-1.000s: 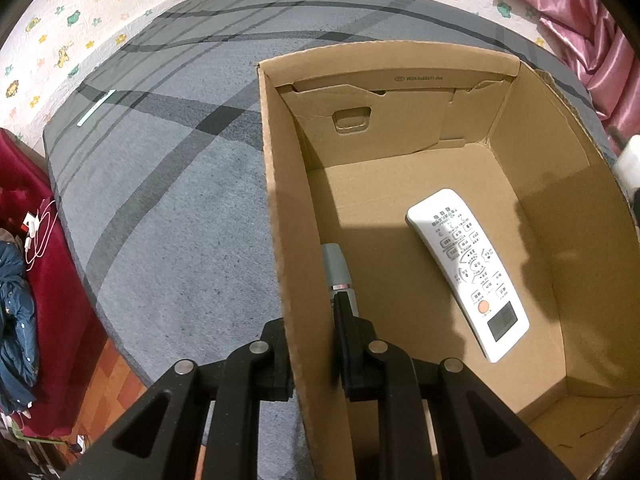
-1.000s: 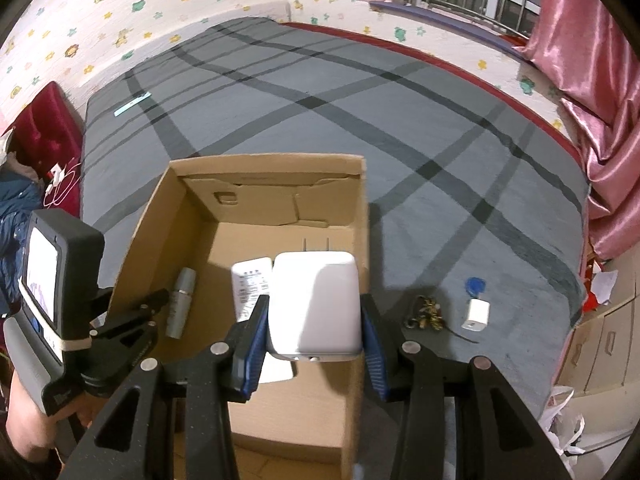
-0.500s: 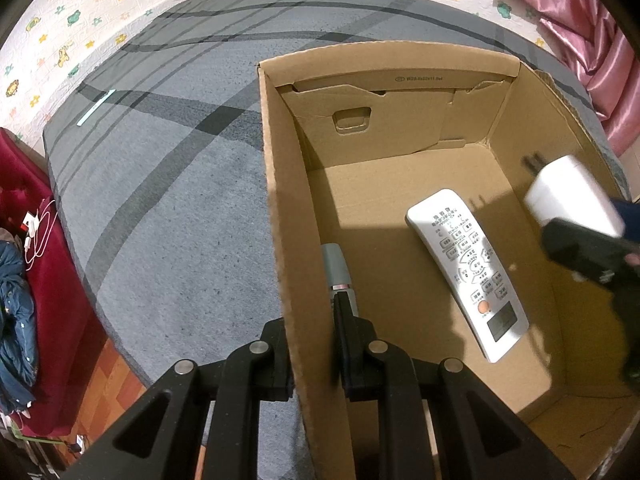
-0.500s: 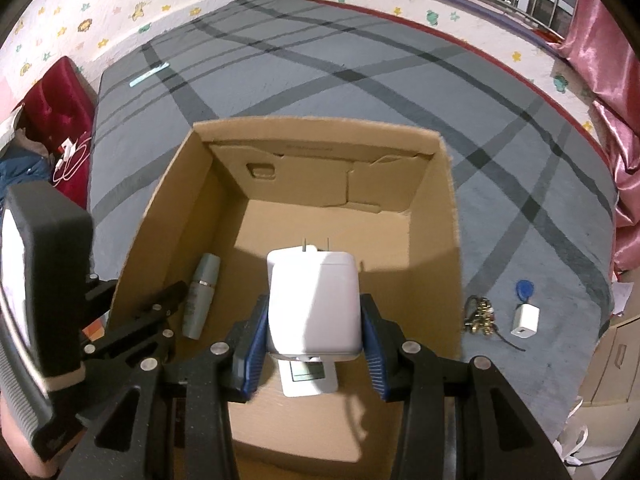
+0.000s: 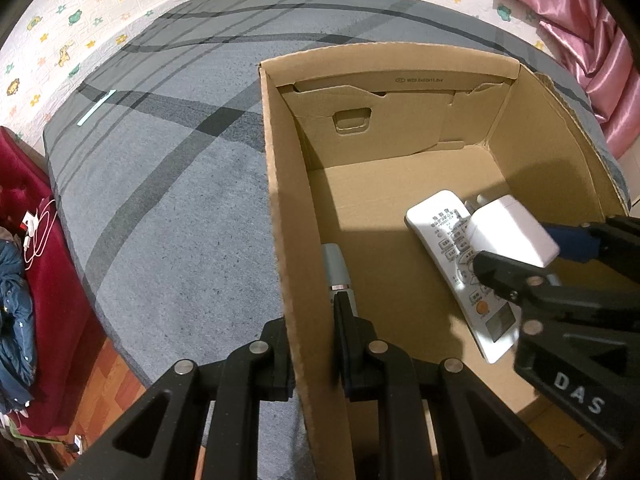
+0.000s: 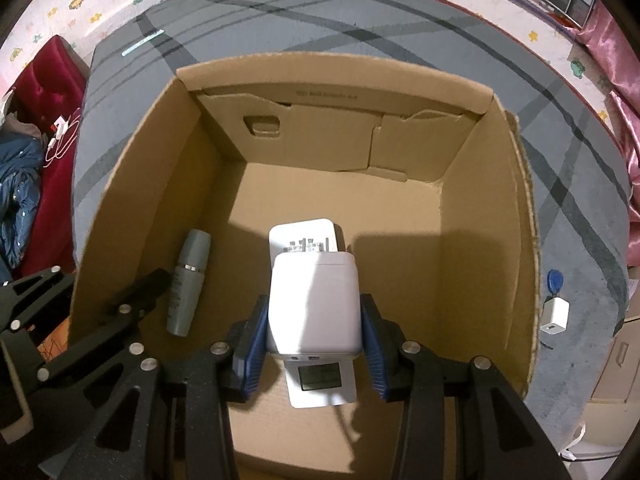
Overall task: Organize rigid objects
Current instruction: 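Lower the charger onto the remote in the box and open the right tool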
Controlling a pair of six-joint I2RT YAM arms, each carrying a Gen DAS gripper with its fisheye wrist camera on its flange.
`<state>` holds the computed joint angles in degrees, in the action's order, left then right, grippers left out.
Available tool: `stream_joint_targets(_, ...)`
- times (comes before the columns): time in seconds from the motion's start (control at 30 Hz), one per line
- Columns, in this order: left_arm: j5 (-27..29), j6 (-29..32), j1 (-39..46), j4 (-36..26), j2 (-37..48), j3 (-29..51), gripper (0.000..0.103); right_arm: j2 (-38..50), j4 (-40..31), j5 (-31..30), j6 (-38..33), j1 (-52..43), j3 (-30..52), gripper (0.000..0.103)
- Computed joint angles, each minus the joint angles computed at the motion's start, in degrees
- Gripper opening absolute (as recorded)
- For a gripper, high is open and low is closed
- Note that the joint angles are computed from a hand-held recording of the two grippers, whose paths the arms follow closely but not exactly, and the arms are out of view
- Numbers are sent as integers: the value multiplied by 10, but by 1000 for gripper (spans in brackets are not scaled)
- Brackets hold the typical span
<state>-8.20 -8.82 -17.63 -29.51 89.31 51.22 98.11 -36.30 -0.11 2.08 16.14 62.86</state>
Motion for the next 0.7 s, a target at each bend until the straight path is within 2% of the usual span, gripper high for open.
stream_joint_targets(0.27,-5,2,-2,-1,1,1,17,34,-5,-7,1,-4,11,46)
stream_joint_targets(0.53,-5,-2,-5,-3,4,5,17,28,3,-11,2,-5,10,47)
stream_joint_targets(0.7,-7,-1,-5,-5,5,7,17,10,1,-7,5,-3,8,54)
